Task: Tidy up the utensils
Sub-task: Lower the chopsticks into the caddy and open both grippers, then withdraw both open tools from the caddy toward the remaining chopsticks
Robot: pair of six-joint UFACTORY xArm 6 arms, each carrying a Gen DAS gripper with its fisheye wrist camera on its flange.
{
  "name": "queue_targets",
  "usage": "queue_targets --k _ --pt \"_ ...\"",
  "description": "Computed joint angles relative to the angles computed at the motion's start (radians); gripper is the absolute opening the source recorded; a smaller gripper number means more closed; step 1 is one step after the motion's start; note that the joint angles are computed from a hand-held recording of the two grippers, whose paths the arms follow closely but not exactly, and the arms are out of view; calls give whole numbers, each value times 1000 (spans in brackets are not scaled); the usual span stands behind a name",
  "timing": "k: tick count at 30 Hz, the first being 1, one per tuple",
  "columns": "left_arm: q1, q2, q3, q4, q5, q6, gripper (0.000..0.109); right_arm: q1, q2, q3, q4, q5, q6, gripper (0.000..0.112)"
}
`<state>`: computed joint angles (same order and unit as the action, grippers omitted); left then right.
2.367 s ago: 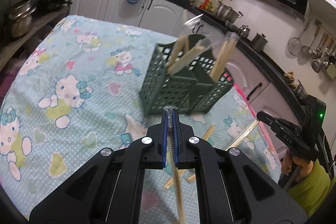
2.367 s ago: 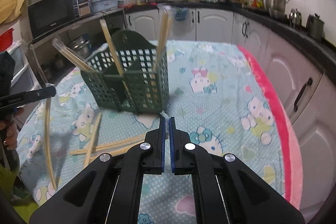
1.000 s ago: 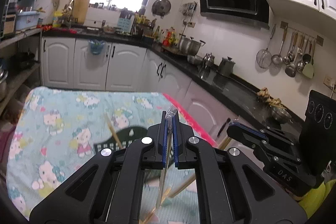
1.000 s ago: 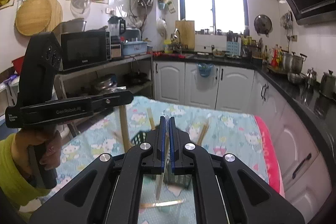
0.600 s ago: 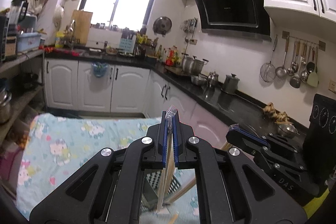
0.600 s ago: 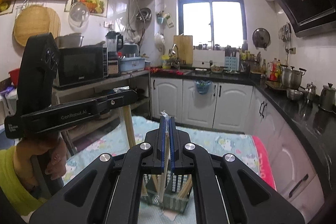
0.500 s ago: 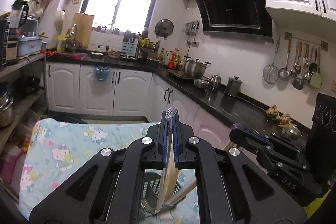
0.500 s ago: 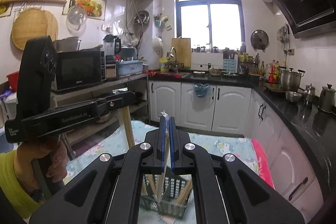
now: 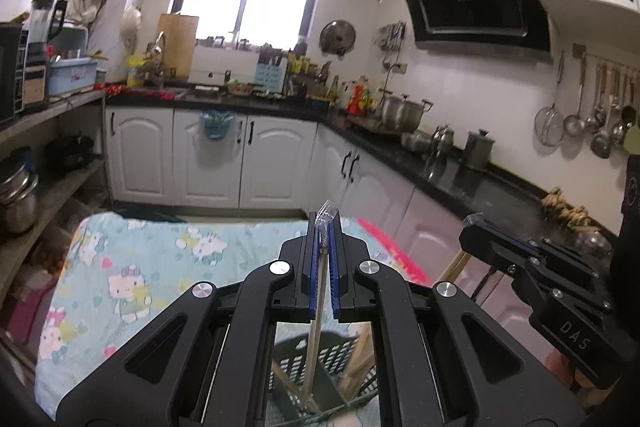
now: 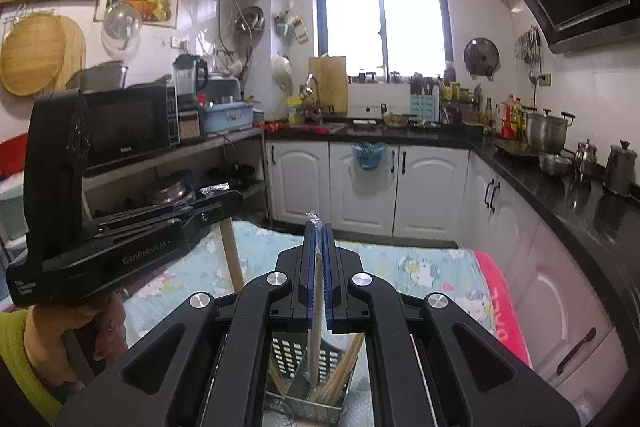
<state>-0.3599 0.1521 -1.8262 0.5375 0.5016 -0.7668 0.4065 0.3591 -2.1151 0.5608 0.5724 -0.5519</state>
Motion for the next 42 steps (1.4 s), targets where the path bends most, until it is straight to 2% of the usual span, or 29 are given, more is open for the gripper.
queue_targets --k 6,17,19,20,21,23,25,27,28,30,33,42 --pt "5 -5 65 -18 10 2 2 11 3 55 -40 -19 22 4" --pt "14 -16 126 -109 40 45 3 7 29 81 -98 6 108 5" --pt "15 -23 135 -110 42 40 14 5 29 86 -109 14 125 7" --pt "16 -29 141 -113 43 39 23 4 26 93 -112 14 128 12" --pt "17 -42 156 -113 39 35 31 3 23 98 -114 13 131 21" --pt "15 -55 166 -101 40 21 38 0 9 123 -108 1 140 31" --pt "16 -82 191 -88 32 -3 48 -5 -6 145 -92 -5 137 32" --pt "16 -110 214 -77 27 -25 62 -11 -21 166 -88 -9 141 40" --pt "16 -124 224 -63 23 -41 65 -14 -33 182 -84 -14 143 42" --pt "12 -154 245 -24 28 -80 86 -24 -53 212 -58 -24 127 46" --pt "6 -197 276 25 44 -134 93 -30 -91 263 -39 -47 111 51" --pt "-8 -311 389 68 88 -232 93 -41 -195 382 26 -69 44 60"
